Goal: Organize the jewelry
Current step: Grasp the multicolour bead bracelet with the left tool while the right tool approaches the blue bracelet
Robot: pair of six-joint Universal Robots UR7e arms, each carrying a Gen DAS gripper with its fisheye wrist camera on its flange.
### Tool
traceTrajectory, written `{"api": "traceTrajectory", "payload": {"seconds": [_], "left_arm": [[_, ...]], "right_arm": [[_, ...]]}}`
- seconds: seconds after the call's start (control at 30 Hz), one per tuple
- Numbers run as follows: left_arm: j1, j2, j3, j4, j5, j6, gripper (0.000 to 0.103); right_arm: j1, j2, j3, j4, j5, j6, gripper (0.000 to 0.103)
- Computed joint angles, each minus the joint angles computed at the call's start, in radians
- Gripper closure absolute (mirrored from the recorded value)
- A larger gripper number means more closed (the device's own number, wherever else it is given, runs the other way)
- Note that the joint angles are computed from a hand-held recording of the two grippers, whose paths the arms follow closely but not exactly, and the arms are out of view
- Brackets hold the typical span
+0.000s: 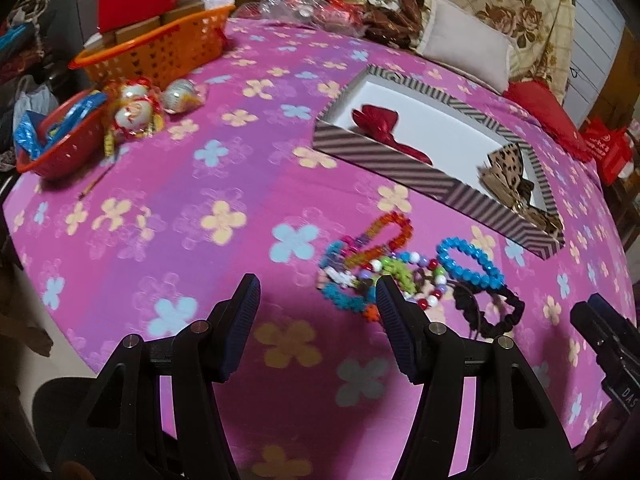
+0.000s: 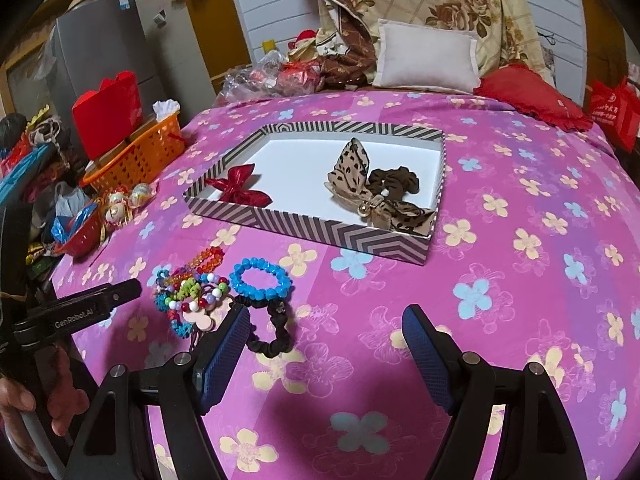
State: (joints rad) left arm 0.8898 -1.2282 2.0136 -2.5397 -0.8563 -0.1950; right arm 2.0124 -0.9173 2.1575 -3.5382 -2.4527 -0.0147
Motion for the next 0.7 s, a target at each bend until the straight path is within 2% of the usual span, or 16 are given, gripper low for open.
{"api": "traceTrajectory", "payload": {"seconds": [0.4, 0.7], "left_arm": [[0.023, 0.052, -0.031, 0.068, -0.074, -0.056, 0.043], [0.030, 0.086, -0.055, 0.066, -0.097, -0.068, 0.043]], "right_arm": [[-0.028, 0.001, 0.007, 0.007, 0.031, 0.007, 0.027], [-0.051, 0.001, 0.006, 0.021, 0.048, 0.014, 0.027]]}}
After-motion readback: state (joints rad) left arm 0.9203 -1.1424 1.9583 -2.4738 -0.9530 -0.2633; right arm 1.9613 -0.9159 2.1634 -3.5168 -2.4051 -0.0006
